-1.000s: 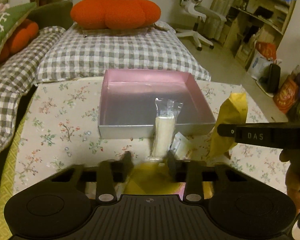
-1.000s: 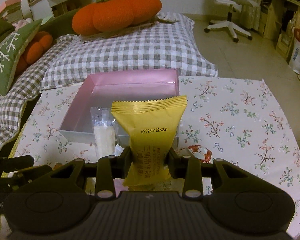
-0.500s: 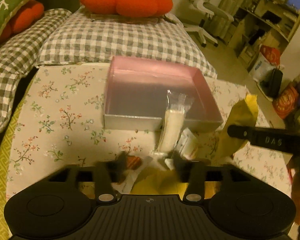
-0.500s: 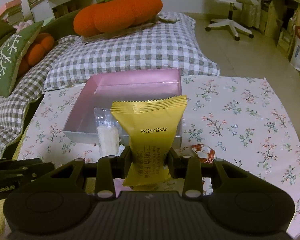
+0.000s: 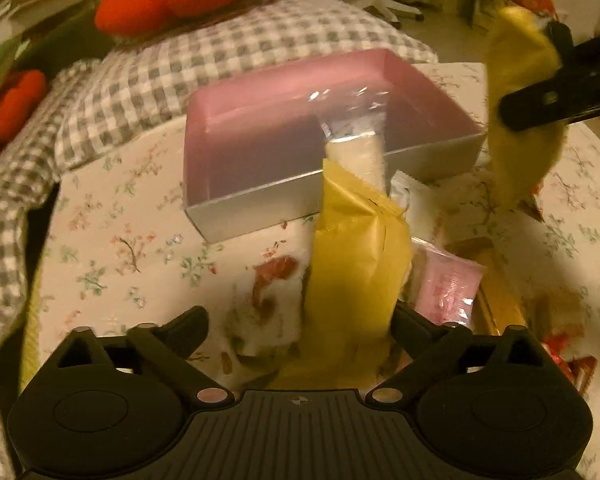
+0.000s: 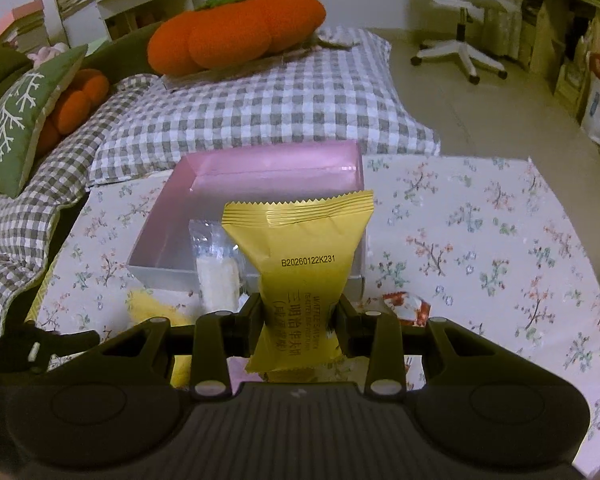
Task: Organize snacks
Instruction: 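Lift both yellow pastry packets and carry them over the silver box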
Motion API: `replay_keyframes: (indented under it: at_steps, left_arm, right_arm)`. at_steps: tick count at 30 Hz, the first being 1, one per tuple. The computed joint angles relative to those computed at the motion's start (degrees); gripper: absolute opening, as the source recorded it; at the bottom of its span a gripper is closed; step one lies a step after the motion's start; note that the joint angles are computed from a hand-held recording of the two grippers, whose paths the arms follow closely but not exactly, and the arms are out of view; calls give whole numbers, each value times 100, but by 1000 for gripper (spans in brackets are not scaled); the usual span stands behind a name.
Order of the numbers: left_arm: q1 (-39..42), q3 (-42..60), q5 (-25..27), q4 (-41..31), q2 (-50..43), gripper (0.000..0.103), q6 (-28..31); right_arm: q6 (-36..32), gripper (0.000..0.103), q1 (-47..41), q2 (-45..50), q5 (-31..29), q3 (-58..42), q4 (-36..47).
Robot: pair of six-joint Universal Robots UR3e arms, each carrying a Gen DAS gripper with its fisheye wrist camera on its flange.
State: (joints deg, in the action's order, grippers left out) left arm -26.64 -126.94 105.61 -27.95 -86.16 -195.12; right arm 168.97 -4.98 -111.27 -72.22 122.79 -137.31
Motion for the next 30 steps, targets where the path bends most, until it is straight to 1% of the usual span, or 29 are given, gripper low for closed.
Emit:
replay_keyframes:
  at_steps: [2,4,7,9,10,11,12,13,15,17,19,21,22,23,24,25,27,28,29,30]
  left_arm:
    - [41,16,14,35,-66,76,-34]
    - [54,-77,29,242,-17,67,41]
    - [170,-182,-171,356,104,59,170]
    - [248,-171,-287,283,190,55,250]
    - [317,-188,-395,210,303,51,266]
    - [457,-248,-603,138,499,24,298]
    - [639,-318,-904,39,698,24,340]
    - [734,-300,-1019,-162,868,20,262]
    - [1061,-436,-1462,-343,1298,4,432]
    - [1194,-485,-1578,-429,1475,4,413]
    - [1258,-495,-1541,-349,1437,8,312]
    - [1194,-443,-1508,-139,1196,24,173]
    - [1124,-400,-1515,-63,1101,50,176]
    - [892,-333,-1356,221,850,83,167]
    - [649,-280,-1107,522,581,90,219]
    - [450,-205,-887,730,317,92,315]
    - [139,180,-502,654,-306,90,591]
    - [80,300,-375,537,-517,87,551]
    - [30,322,-229,516,-693,87,418]
    - [-83,283,-24,669,-823,87,429]
  right_arm:
    - [-32,34,-29,3,23,19,11]
    - [-48,34,-29,56,7,13,31]
    - [-53,34,-45,99,55,-2,82]
    - [-63,34,-62,60,87,4,115]
    - [-74,34,-85,26,117,11,132]
    - [-93,34,-131,-15,172,11,169]
    - [-109,34,-169,-63,215,26,203]
    - [-131,34,-221,-104,262,26,247]
    - [-134,34,-260,-120,285,34,251]
    - [-118,34,-267,-68,256,32,205]
    - [-64,34,-250,16,226,17,192]
    - [-27,34,-246,71,248,-25,247]
    - [-8,34,-218,89,234,-39,236]
    - [-5,34,-198,76,218,-38,221]
    - [0,34,-192,65,212,-40,211]
    - [4,34,-216,45,241,-46,229]
    - [-14,34,-277,12,299,-42,263]
    - [-34,34,-308,-5,309,-29,278]
    - [-43,34,-324,-9,302,-20,288]
    - [-57,34,-338,-4,300,-11,299]
